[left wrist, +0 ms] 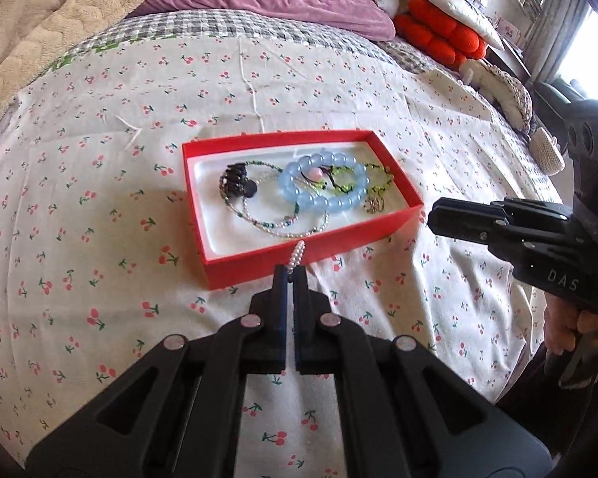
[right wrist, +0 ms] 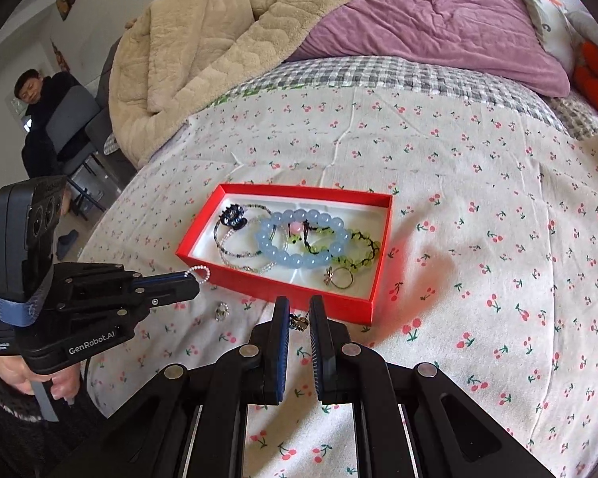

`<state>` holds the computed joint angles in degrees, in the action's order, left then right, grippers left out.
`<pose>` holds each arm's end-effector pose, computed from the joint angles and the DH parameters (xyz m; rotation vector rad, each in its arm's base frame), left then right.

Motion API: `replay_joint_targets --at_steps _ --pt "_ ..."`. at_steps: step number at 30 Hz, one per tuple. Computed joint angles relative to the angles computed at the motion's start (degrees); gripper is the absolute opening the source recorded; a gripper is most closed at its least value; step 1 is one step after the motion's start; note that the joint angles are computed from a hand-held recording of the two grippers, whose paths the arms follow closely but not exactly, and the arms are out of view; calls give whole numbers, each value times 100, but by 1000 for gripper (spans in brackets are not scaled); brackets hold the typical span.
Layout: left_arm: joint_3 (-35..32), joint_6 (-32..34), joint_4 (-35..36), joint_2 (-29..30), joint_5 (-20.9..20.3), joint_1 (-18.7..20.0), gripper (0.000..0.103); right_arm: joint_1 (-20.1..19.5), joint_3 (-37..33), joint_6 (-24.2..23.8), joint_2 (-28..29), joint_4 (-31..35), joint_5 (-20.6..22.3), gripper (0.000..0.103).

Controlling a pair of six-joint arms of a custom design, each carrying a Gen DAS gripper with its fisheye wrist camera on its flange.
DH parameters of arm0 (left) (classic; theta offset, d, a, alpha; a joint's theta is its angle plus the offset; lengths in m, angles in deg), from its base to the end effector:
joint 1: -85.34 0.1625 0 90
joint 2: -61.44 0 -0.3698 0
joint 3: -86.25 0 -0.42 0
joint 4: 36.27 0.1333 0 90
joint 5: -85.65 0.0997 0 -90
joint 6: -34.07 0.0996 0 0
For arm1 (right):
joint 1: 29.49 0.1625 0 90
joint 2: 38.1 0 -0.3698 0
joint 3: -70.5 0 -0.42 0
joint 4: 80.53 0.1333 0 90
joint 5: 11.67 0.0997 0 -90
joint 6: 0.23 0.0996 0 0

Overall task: Organize jewelry
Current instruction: 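Carry the pearl ring into the red box and open the right tool, then move both open tools back toward the silver charm and small gold charm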

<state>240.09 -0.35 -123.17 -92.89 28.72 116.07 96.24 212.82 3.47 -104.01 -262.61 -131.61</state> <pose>-0.0610 -0.2545 0.2384 0.5908 2.5977 -0.5354 0.2833 -0.2507 0.0357 0.6447 -2.6035 0.5890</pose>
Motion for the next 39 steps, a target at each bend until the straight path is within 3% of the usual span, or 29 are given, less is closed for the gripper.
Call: replay_joint_targets --at_steps 10,24,28,30,33,36,39 --pt "-259 -141 -806 812 202 413 3 -76 -313 375 120 -171 166 10" --pt "-293 151 -1948 1893 155 975 3 -727 -574 821 456 -33 505 10" --pt "-278 252 -2148 1994 169 1025 3 -798 -620 818 534 -34 517 13" --pt "-272 279 -2178 1975 182 1006 4 -829 -622 861 510 7 553 22" --pt "-284 341 -2139 1937 165 958 13 -854 -585 882 424 26 596 26" --pt "-267 281 -1903 1766 197 804 29 -794 -540 895 352 -10 535 44" --pt "-271 176 -1591 1565 215 667 39 -695 -489 851 261 -15 513 47"
